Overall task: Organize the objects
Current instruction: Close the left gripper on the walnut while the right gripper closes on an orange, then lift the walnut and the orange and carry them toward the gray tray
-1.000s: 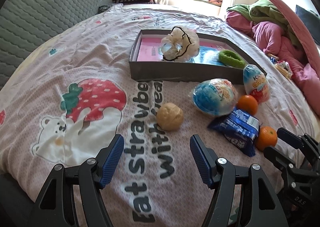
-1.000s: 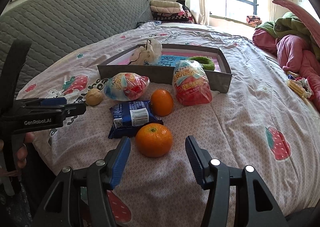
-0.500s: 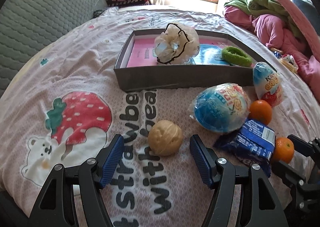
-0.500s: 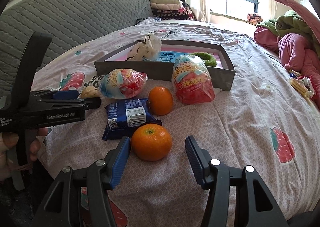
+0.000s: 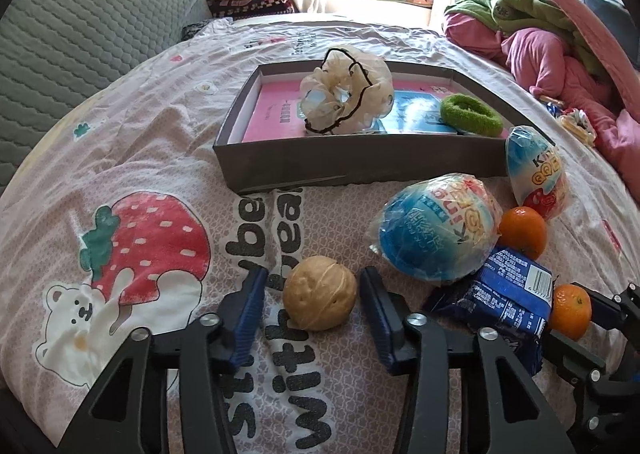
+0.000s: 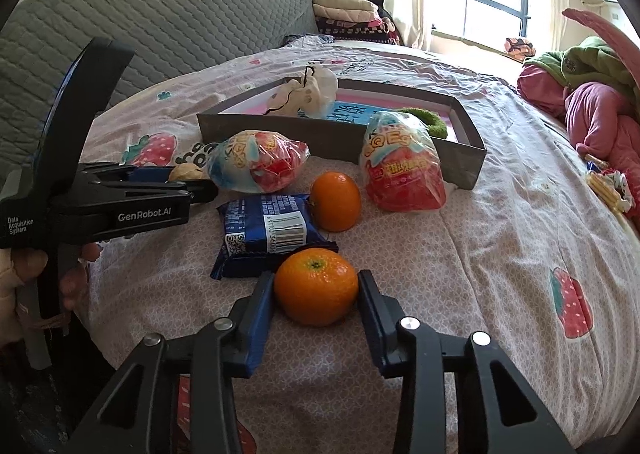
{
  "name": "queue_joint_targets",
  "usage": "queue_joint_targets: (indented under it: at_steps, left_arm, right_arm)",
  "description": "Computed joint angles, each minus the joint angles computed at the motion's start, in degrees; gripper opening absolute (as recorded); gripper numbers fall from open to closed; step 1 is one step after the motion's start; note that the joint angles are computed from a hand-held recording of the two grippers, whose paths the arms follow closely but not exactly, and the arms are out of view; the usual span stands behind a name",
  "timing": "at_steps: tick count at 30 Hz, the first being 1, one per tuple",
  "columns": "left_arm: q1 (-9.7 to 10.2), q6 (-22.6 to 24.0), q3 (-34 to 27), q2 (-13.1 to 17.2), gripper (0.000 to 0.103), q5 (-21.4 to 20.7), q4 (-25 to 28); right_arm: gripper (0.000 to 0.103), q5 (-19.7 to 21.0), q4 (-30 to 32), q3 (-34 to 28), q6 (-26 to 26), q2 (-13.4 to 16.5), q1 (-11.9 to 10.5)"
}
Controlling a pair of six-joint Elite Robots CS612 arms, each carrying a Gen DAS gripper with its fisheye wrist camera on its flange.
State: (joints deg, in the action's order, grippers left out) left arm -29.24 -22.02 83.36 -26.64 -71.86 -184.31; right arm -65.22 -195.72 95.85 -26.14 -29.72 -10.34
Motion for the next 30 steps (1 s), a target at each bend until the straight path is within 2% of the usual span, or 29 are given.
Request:
queue_joint_targets:
  at_steps: [6, 22, 30]
  left_arm:
    - [-0.12, 0.73, -0.02, 0.03, 0.034, -0.16, -0.11]
    - [-0.49, -0.05, 2.53, -1.29, 0.034, -0.44, -3.03]
    - [-1.46, 0.06, 5.49, -2.90, 0.034, 1.70, -6.00]
  right_arm:
    - [0.041, 0.20, -0.39, 0.00, -0.23, 0.08, -0.06]
    - [0.041, 0.23, -4.98, 0.17, 1.06, 0.38, -0.19]
    - [0.041, 1.31, -8.61, 0.64, 1.84, 0.36, -0.49]
